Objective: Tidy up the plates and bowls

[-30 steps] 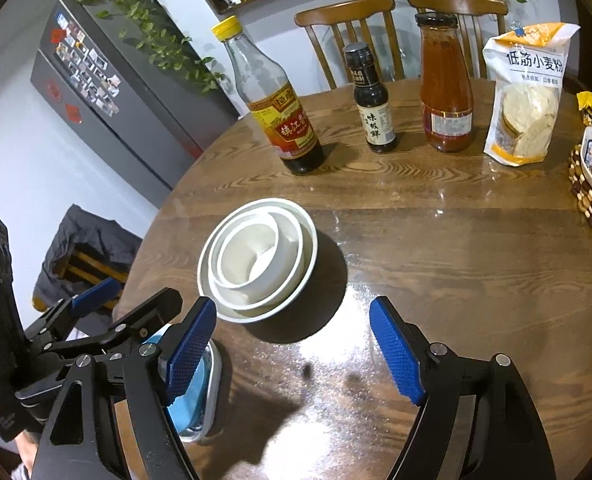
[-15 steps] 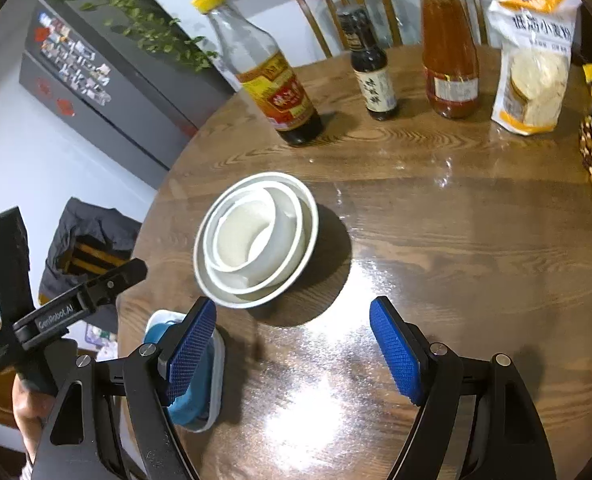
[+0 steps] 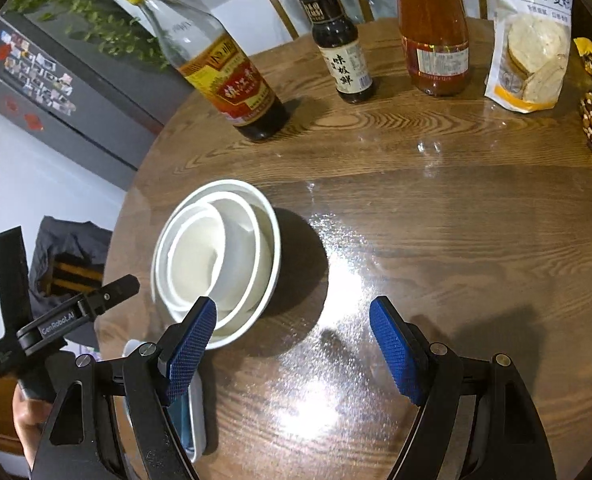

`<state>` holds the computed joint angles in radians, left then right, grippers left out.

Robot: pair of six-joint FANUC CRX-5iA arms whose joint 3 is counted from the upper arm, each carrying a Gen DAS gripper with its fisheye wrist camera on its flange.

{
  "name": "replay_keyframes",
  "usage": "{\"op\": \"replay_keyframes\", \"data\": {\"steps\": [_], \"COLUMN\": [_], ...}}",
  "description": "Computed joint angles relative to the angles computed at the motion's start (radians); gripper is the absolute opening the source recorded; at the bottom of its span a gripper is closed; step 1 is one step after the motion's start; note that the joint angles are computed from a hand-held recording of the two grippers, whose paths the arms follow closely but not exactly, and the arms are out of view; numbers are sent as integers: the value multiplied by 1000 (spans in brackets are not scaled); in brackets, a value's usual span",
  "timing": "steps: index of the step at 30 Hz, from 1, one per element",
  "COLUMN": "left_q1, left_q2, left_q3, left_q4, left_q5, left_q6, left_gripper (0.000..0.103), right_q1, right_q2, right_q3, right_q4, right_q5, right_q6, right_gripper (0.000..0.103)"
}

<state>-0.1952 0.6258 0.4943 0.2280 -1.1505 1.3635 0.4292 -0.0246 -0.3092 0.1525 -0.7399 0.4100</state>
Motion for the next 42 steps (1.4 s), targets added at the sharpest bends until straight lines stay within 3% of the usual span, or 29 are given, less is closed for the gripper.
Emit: {"op": "replay_keyframes", "data": {"steps": [18,33,42], "left_q1": [-14,-47,-61], "left_q2": [71,102,58], "left_q3": [88,129,63], "left_q4": [-33,-104,-144], "left_q5": [-35,-35,52], "left_q6": [21,40,28], "left_gripper": [101,101,101], "right_q1": [-49,-52,-45], "right_q2": [89,128,133], "right_q3": [57,79,62], "right_q4": [-63,-36,-19], "right_q5": [-42,-54,-30], "right_q6": [42,49,19], "right_gripper": [80,80,80]}}
